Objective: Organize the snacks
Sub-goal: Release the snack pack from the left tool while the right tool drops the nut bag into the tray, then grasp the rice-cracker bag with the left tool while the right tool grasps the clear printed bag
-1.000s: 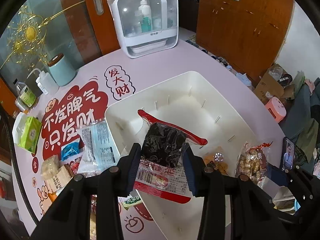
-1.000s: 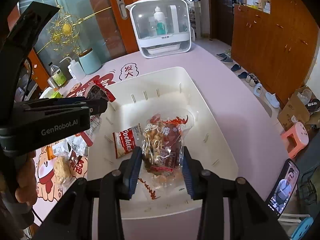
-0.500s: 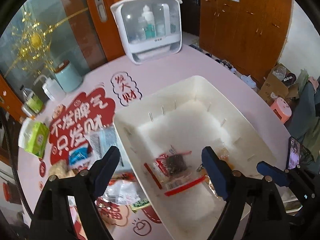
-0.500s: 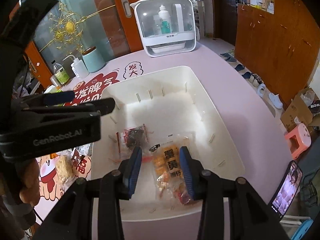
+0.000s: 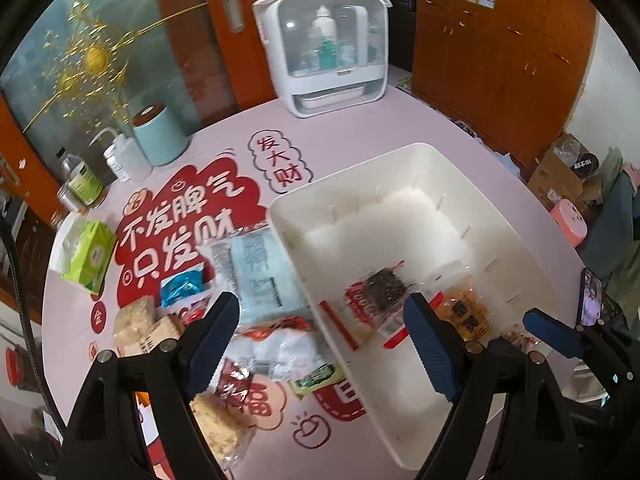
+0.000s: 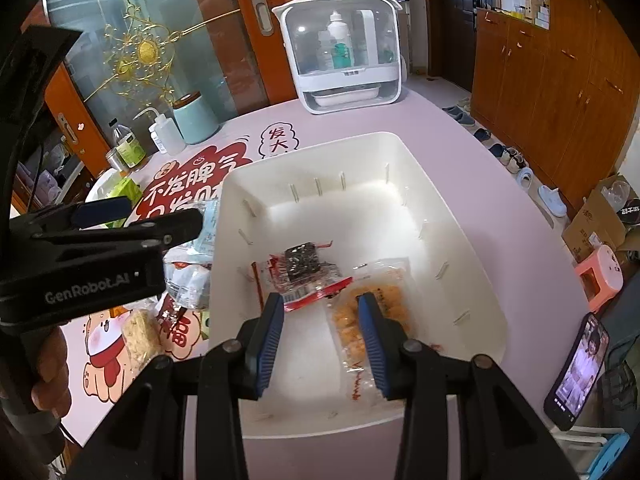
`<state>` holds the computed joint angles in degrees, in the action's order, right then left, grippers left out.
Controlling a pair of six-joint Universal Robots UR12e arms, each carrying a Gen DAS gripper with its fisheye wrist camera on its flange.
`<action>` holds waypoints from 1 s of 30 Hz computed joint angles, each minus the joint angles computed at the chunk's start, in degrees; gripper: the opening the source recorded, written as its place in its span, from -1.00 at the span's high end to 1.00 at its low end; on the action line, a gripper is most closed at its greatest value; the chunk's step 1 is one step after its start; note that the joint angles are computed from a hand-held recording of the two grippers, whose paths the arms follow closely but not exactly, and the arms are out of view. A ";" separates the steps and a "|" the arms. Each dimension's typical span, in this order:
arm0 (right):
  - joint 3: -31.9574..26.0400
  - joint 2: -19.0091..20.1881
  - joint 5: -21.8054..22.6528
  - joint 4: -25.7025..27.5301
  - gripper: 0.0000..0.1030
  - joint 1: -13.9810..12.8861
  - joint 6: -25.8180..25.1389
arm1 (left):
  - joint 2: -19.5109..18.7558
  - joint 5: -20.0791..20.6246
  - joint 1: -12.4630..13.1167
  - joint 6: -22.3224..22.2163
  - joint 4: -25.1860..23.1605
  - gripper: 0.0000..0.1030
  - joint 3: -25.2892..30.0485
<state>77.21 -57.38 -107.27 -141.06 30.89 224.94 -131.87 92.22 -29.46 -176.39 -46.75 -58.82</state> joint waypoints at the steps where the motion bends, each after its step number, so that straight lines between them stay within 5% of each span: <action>1: -0.31 0.15 -0.08 0.14 0.23 0.15 0.10 | 0.49 0.02 0.25 -0.18 0.42 -0.62 -0.74; 30: -21.17 10.55 -4.09 12.95 0.23 5.46 -0.15 | 9.93 -0.90 11.80 -1.56 11.32 -0.62 -15.59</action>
<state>56.04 -46.83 -111.37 -128.11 36.34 224.79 -121.94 91.32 -17.66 -177.94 -35.43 -74.41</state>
